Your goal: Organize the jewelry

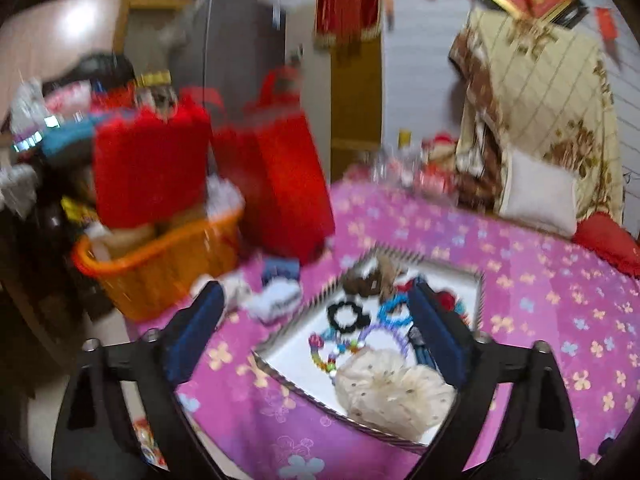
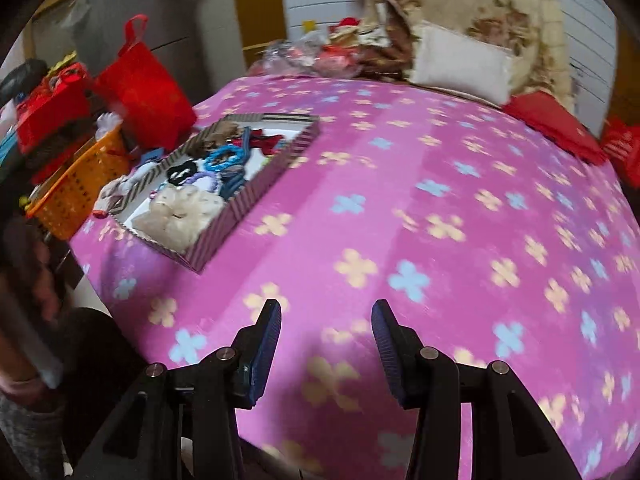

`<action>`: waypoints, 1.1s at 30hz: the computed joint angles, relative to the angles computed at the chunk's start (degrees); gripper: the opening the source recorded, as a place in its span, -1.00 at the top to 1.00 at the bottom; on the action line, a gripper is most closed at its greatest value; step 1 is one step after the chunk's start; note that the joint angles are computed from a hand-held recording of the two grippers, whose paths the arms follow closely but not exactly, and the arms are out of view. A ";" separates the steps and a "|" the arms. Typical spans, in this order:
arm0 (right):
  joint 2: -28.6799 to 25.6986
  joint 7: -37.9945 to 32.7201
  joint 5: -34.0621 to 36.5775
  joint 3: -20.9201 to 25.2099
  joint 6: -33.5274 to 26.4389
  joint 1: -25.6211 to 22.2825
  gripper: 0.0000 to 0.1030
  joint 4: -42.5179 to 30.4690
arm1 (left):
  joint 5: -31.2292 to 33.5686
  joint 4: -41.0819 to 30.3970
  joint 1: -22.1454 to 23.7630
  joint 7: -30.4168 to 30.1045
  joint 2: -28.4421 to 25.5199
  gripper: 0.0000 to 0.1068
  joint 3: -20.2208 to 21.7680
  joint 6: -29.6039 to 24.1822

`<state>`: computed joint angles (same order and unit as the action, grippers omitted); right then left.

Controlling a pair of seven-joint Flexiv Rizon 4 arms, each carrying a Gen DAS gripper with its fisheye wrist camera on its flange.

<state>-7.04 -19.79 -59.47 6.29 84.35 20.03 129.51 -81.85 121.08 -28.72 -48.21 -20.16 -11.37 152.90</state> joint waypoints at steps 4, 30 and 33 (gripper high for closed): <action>4.55 6.71 -6.74 -0.53 1.16 -2.47 0.12 3.45 | 2.40 1.49 -3.25 0.94 3.01 -0.91 -1.05 2.62; 13.03 20.30 -20.73 5.03 -7.19 -8.63 -0.26 6.46 | -11.37 1.47 -11.59 8.69 7.28 -0.92 -5.35 -1.24; 12.89 20.07 -20.10 5.13 -7.95 -8.25 -0.26 6.54 | -12.67 1.04 -11.55 9.23 6.98 -0.92 -5.55 -1.19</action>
